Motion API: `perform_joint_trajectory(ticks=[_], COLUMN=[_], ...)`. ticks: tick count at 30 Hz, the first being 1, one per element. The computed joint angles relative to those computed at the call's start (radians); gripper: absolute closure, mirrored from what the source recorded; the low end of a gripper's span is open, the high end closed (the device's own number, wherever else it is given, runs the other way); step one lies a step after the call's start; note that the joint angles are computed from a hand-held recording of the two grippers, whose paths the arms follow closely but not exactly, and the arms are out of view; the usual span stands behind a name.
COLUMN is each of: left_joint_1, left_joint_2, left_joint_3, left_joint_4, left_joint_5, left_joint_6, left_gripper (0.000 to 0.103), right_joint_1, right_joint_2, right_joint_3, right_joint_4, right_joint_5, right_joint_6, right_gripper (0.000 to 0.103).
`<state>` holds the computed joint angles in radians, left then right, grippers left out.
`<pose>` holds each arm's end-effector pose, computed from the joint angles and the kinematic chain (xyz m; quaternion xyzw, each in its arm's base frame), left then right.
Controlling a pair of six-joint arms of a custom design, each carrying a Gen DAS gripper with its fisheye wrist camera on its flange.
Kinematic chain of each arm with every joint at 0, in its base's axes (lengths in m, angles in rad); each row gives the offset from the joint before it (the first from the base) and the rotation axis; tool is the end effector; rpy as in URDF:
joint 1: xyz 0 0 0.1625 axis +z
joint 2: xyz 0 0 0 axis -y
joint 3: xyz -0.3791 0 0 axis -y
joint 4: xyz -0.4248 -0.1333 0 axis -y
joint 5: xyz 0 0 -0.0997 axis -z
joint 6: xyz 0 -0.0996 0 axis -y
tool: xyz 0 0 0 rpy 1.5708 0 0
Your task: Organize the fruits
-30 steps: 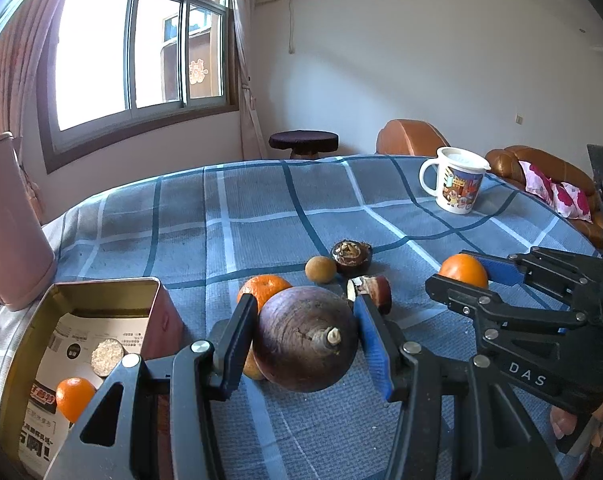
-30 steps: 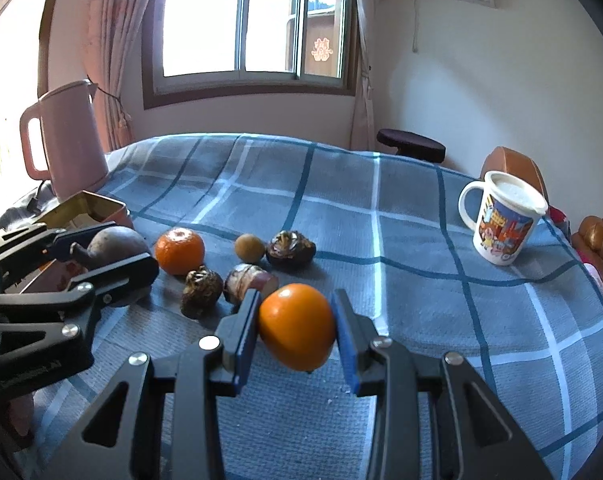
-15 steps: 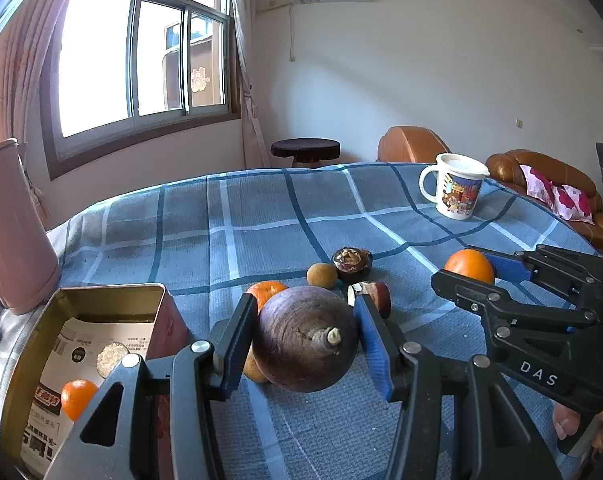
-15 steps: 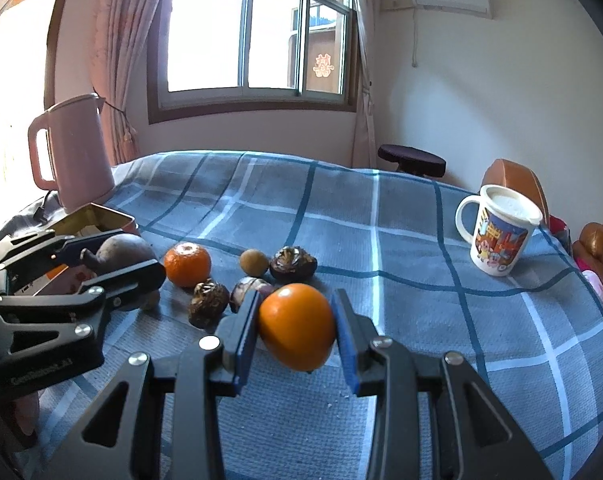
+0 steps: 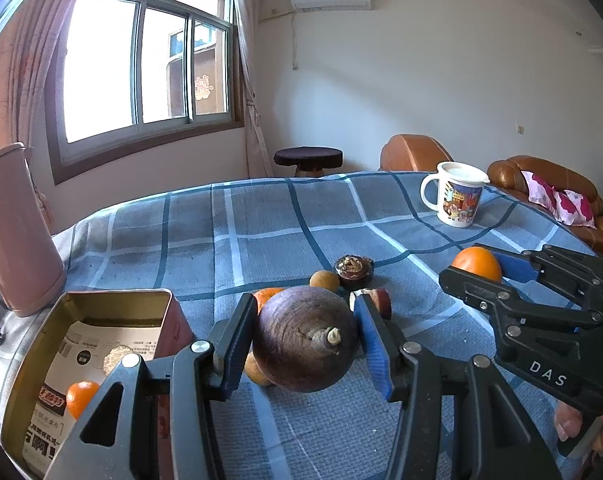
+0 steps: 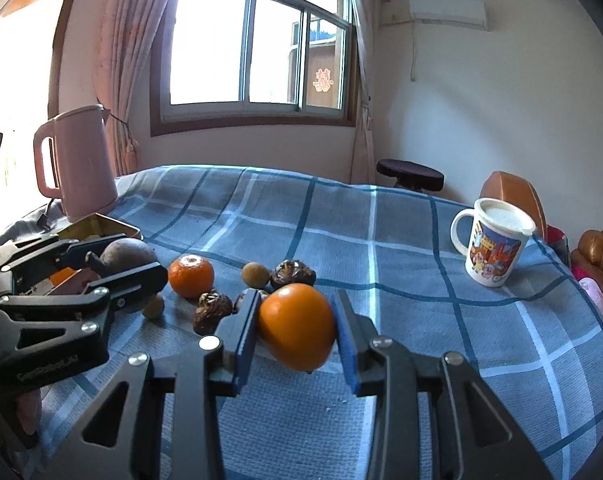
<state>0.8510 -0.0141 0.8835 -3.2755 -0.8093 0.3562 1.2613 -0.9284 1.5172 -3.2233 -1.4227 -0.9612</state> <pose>-0.3580 -0.7148 -0.1311 0.3054 0.8059 -0.4318 0.2660 -0.0768 -0.7260 0.2694 0.3107 -0.8023 0.4449 0.2488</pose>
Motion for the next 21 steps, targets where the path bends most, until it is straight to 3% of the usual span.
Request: perform_joint_trajectory(ticks=[21], left_joint_1=[-0.007], left_joint_2=[0.010], left_joint_3=[0.006], left_joint_4=[-0.089], left_joint_5=[0.003], left_joint_6=[0.045], left_gripper=[0.051], right_joint_1=[-0.018], right_joint_2=[-0.016], right_joint_3=[0.031], right_joint_4=[-0.057], right_joint_5=[0.075], right_joint_6=[0.006], right_gripper=[0.064])
